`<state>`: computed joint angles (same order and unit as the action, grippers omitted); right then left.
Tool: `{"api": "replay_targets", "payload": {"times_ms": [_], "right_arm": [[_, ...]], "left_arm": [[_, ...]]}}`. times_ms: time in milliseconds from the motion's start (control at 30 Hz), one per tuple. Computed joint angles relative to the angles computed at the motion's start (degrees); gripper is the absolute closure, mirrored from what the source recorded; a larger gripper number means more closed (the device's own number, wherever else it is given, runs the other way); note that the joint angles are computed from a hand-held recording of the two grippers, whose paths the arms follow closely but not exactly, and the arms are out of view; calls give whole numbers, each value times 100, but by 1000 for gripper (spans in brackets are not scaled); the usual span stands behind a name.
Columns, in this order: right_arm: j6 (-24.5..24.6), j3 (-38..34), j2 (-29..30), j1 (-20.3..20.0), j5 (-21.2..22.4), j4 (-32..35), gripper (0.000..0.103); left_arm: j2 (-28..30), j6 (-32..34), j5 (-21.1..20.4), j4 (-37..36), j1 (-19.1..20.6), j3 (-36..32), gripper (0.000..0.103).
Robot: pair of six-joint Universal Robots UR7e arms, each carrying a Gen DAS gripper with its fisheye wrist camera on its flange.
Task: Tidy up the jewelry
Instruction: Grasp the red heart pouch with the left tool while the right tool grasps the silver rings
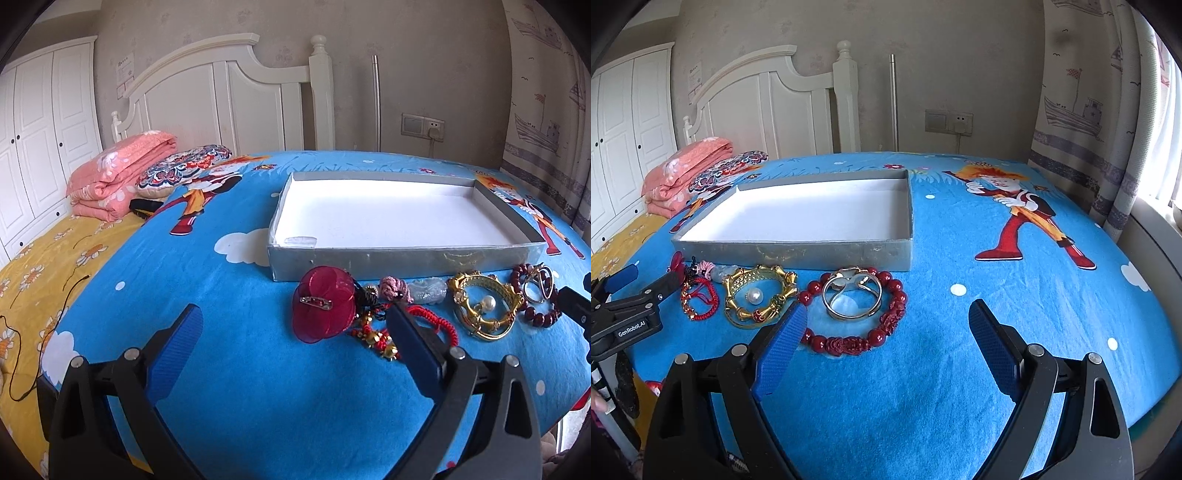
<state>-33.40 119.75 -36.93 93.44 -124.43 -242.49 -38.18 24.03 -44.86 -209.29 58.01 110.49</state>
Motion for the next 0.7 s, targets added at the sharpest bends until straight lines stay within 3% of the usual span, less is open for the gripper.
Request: {"api": "replay_targets", "payload": {"times_ms": [167, 400, 467, 533, 600, 700], "right_arm": [[-72, -161, 19, 56, 32, 286, 28], [6, -498, -15, 77, -174, 951, 49], [33, -523, 8, 57, -188, 1035, 59], [-160, -560, 101, 76, -229, 864, 65], [-213, -501, 109, 52, -84, 759, 65], [-228, -442, 112, 41, 37, 588, 65]], "left_arm": [[-47, -408, -94, 580, 76, -269, 10], [-16, -554, -144, 1023, 94, -477, 25], [25, -442, -130, 981, 83, -487, 34], [69, -347, -119, 909, 88, -490, 58], [70, -396, -115, 956, 116, -499, 67], [32, -368, -182, 721, 130, -421, 68]]}}
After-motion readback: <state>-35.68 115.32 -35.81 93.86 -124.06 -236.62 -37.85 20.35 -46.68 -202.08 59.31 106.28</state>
